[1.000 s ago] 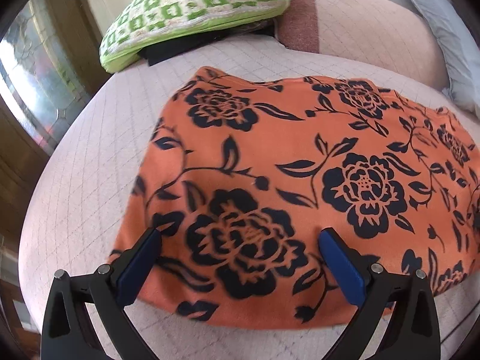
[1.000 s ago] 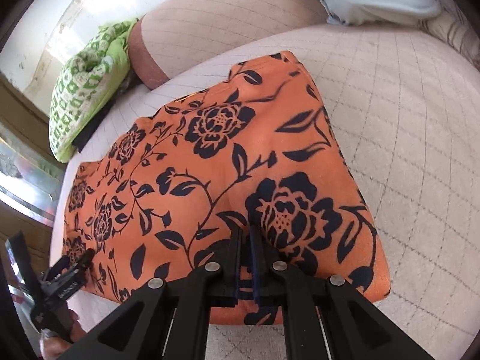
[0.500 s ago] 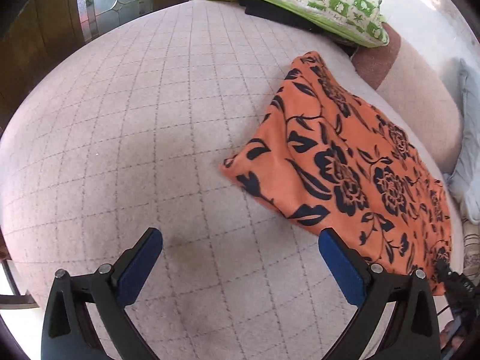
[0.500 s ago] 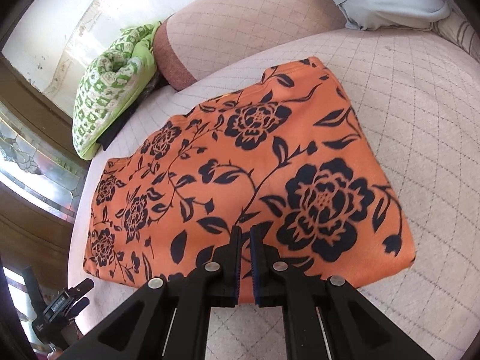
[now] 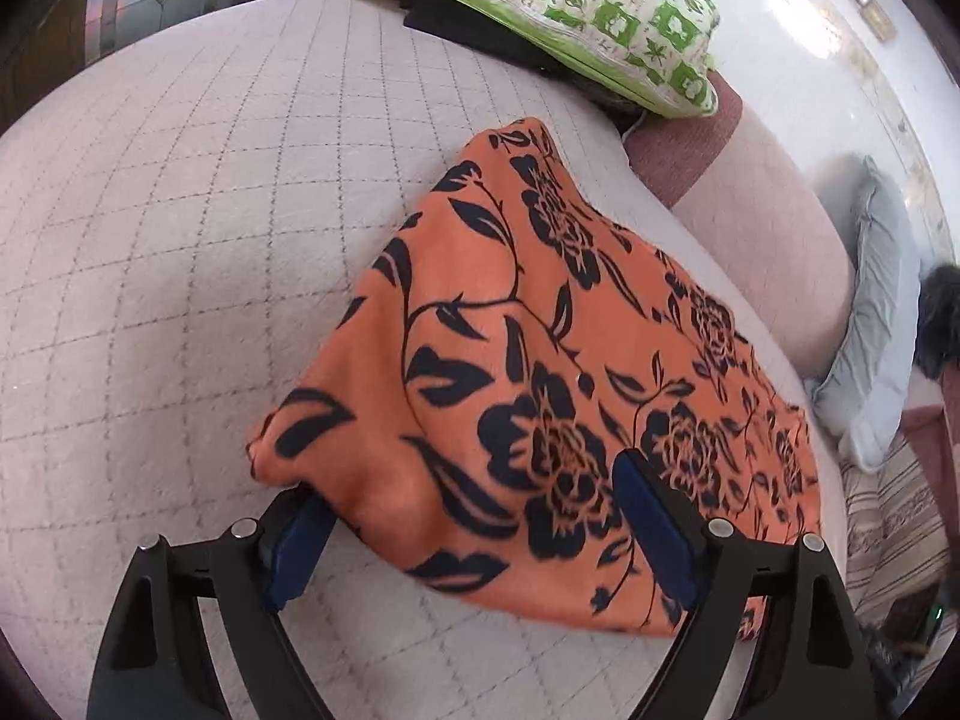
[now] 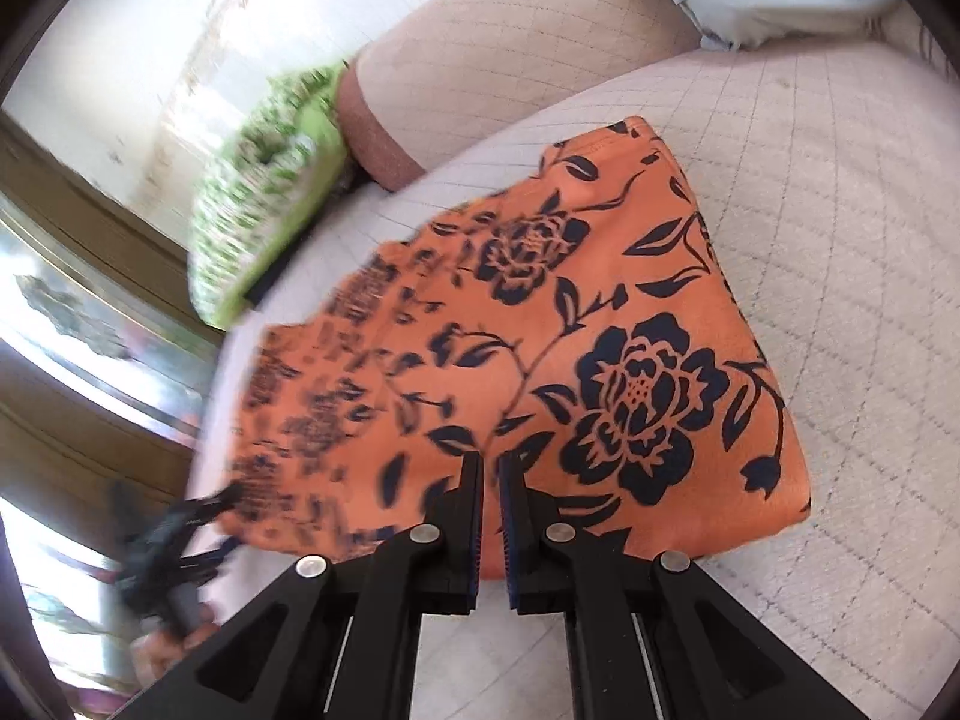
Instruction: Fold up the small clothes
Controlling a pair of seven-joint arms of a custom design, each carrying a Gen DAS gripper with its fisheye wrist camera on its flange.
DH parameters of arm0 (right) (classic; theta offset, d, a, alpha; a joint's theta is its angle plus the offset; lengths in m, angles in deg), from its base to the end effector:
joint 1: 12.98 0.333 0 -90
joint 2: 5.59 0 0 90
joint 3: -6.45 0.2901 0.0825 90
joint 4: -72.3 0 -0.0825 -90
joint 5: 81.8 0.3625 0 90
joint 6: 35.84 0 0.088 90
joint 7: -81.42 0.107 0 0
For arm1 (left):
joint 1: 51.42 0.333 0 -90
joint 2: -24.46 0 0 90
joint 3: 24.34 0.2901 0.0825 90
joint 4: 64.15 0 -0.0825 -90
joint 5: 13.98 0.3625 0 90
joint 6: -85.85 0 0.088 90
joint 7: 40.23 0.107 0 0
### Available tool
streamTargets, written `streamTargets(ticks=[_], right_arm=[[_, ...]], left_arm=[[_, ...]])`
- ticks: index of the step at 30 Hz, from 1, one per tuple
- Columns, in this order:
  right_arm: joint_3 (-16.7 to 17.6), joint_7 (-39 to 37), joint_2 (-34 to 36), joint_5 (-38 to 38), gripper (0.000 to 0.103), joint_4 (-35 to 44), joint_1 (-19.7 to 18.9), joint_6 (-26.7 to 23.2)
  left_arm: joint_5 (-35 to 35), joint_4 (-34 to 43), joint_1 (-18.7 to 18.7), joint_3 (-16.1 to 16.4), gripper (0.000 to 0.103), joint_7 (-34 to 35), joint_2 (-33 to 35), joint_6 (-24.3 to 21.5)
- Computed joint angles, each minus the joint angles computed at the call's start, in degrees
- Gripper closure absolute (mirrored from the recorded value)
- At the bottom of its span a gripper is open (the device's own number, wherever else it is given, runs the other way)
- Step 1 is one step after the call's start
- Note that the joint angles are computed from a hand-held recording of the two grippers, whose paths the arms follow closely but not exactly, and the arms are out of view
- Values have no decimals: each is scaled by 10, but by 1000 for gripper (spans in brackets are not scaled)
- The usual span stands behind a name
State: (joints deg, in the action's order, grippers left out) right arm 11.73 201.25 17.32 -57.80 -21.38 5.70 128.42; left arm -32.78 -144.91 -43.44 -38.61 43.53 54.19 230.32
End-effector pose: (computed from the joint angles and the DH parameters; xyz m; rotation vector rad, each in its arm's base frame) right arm 0.6399 0.2488 0.4685 -1.1797 1.9449 0.0440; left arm 0.7142 -0.0368 0.4626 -2.2990 1.7324 -1.0469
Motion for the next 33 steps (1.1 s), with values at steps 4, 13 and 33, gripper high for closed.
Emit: streamTargets(ticks=[4, 13, 33], right_arm=[[131, -164, -29, 233, 90, -53, -101, 41], [17, 1, -54, 178, 28, -115, -9, 55], [-112, 181, 53, 54, 83, -30, 86, 155]], left_arm=[[-76, -19, 35, -36, 34, 34, -8, 16], [-133, -60, 41, -34, 35, 78, -36, 10], [-167, -30, 33, -35, 79, 100, -7, 18]])
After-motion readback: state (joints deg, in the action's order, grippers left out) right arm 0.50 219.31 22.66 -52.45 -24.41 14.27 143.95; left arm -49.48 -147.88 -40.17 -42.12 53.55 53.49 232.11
